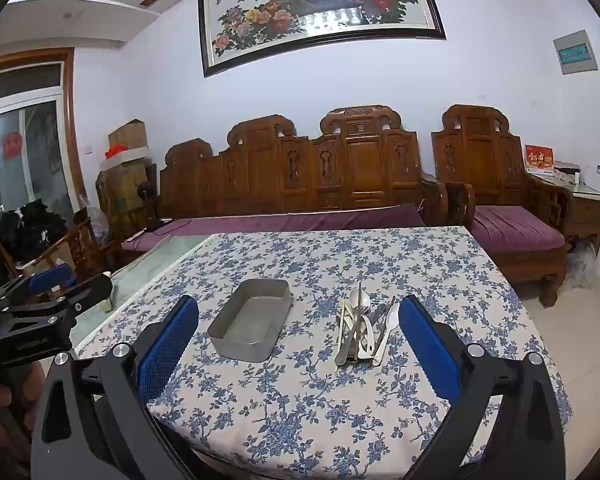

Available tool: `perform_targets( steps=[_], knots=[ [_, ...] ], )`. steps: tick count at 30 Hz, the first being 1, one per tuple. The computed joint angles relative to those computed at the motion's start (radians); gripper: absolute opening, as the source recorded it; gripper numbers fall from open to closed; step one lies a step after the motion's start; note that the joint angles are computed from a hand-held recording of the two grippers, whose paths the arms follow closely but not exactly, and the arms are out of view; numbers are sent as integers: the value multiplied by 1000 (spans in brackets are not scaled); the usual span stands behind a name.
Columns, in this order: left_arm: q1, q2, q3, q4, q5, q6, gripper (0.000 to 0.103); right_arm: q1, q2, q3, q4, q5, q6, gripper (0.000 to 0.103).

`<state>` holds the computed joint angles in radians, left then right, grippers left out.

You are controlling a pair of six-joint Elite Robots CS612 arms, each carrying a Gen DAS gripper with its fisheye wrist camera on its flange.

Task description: Organize utensils

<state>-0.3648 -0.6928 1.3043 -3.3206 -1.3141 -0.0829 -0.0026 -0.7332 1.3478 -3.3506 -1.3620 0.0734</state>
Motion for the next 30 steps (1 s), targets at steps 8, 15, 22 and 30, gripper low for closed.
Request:
perform_targets(
  steps=[8,15,22,30],
  knots=[
    [2,1,0,0,-9,-2,96,1,-1,1,-2,-1,2,101],
    [4,-2,3,-3,-9,0,96,2,-1,1,0,-3,0,101],
    [5,-8,7,-2,-11,1,96,1,-1,1,1,-2,0,100],
    [-1,-8,0,4,-5,7,96,1,-1,1,1,-2,-1,101]
  ],
)
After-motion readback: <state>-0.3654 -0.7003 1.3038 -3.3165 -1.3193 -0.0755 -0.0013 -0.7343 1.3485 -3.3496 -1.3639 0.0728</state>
